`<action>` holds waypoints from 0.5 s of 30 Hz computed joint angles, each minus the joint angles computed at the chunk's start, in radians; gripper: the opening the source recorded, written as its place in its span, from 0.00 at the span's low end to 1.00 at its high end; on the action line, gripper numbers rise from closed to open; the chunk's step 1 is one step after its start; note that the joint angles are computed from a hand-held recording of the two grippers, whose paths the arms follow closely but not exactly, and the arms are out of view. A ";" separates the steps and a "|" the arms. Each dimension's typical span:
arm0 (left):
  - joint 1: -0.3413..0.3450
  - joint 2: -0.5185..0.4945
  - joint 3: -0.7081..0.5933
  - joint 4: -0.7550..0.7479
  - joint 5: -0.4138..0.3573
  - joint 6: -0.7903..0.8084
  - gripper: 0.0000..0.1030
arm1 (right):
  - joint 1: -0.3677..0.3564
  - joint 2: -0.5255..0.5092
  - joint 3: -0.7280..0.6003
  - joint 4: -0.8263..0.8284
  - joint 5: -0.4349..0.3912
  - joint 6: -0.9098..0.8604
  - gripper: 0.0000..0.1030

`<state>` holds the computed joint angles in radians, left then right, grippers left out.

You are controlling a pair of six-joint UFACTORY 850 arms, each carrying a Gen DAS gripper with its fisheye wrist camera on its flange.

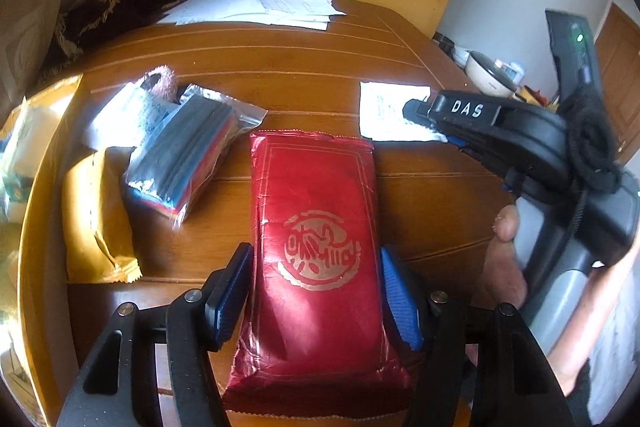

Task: Organize soft objects
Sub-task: 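Carry the red pack and white sachet into the tray and open both tools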

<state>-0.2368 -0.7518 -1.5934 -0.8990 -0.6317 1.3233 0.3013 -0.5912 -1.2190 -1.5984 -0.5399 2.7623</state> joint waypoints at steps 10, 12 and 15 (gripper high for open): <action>0.037 -0.019 -0.026 -0.067 -0.075 0.032 0.49 | 0.082 0.084 0.096 -0.014 -0.029 0.058 0.14; 0.057 -0.021 -0.035 -0.087 -0.127 0.009 0.49 | 0.096 0.099 0.120 -0.052 -0.018 0.105 0.14; 0.088 -0.010 -0.027 -0.137 -0.185 0.032 0.49 | 0.116 0.106 0.134 -0.095 -0.021 0.156 0.14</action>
<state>-0.1484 -0.7615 -1.6199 -1.0363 -0.8171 1.3552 0.4170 -0.4848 -1.0852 -1.6937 -0.5612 2.9180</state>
